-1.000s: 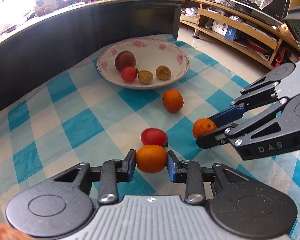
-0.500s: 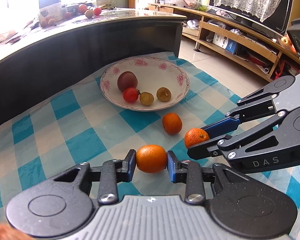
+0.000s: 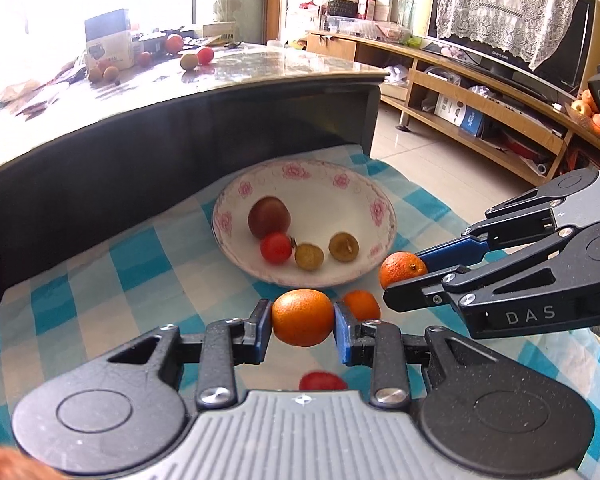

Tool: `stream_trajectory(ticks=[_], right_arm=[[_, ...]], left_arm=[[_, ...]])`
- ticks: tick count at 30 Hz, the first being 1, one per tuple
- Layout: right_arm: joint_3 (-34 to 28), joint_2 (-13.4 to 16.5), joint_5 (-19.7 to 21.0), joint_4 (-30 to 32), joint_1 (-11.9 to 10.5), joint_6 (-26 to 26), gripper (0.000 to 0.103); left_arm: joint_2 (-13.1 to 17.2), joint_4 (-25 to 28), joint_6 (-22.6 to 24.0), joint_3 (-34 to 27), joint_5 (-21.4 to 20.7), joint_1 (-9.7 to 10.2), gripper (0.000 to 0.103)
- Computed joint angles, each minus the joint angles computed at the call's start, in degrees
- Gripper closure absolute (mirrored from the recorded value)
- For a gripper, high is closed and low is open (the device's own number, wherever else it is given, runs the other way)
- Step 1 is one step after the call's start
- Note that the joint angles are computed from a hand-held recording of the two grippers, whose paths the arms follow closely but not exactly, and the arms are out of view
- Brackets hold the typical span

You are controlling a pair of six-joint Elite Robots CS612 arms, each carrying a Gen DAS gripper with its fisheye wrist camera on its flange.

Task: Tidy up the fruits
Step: 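Carry both mandarins over the bowl and open both tools to release them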

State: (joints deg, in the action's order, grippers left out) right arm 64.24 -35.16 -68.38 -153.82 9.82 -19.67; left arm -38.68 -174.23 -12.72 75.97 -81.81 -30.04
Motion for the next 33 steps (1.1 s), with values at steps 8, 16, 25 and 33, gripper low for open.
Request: stream_trajectory(ticks=[8,16,25,33], right_arm=[[-7.26,3.99,-2.04,0.32,-0.28,1.51,0.079],[-14.65,8.46,-3.16,2.25,-0.49,1.45,0.079],[-18.18,10.82,-3.71,3.63,-0.55,2.33,0.079],[-19.02,11.53,-3.39,3.39,-0.63,3.90,0.078]], left_arm=[[4.32,2.14,1.68,-8.40,0.43,0.83,0.062],[7.90,5.50,2.46,-14.69,1.58,1.69,0.062],[9.70,7.32,2.23,-17.42,2.01,2.18,0.062],[10.23,7.93,0.89,-17.95,2.74,2.44,0.062]])
